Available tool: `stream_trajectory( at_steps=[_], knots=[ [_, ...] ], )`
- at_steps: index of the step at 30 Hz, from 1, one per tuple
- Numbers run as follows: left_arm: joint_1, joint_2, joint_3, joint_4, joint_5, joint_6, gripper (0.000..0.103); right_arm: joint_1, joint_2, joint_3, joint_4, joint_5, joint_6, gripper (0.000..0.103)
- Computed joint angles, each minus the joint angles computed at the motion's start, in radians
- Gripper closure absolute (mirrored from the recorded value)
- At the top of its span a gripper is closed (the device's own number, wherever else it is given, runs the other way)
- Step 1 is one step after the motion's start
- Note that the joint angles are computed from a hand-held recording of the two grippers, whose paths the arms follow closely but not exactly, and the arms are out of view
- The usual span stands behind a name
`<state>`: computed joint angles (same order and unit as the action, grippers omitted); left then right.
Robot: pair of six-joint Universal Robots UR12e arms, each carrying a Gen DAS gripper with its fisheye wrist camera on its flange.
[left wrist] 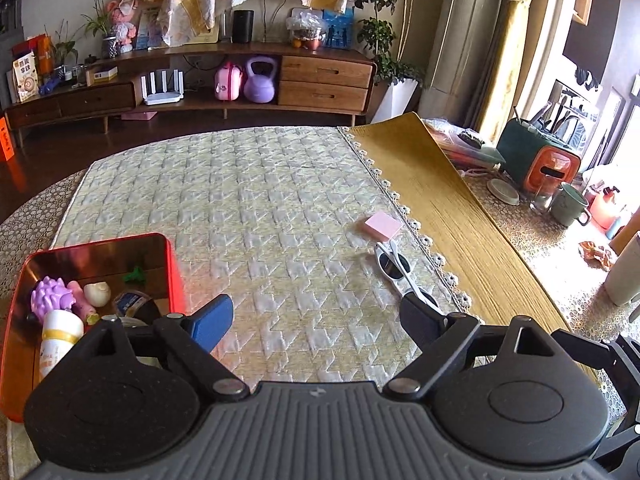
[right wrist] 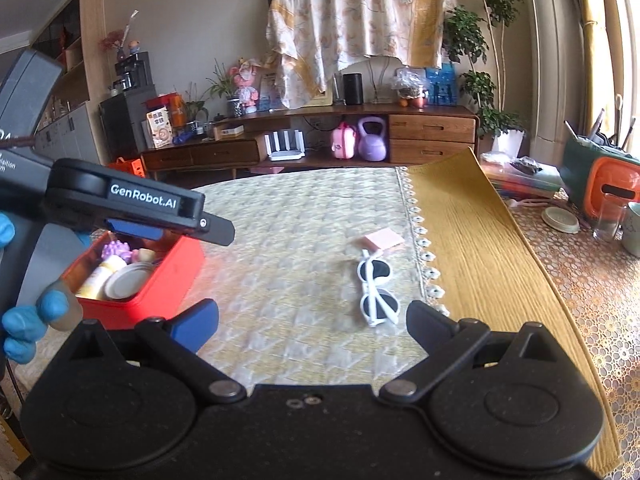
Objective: Organize rigid objects
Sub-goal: 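Move the left tool to the pink sponge while the right tool approaches the white sunglasses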
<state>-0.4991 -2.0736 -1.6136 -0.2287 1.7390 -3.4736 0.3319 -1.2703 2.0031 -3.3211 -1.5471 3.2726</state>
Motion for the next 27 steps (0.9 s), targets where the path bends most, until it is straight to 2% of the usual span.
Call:
stream_trajectory(
  at_steps=[3,8,14,21,27],
  knots=[
    [-0.004,-0.03,0.045,-0.023,0.001,0.007,0.003,-0.013,0.011,-0.002,-0.001,0.007,-0.012,0.003],
    [-0.002,-0.081,0.121,-0.07,-0.022,0.026,0.002,-0.033,0.035,-0.017,0.013,0.016,-0.032,0.003],
    [0.006,-0.151,0.238,-0.169,-0.078,0.046,0.002,-0.051,0.064,-0.042,0.038,0.032,-0.045,0.003],
    [0.005,-0.243,0.382,-0.241,-0.104,0.137,0.002,-0.065,0.098,-0.072,0.061,0.069,-0.074,0.005],
    [0.007,-0.311,0.481,-0.289,-0.116,0.176,0.002,-0.068,0.121,-0.094,0.076,0.097,-0.098,0.006]
  ],
)
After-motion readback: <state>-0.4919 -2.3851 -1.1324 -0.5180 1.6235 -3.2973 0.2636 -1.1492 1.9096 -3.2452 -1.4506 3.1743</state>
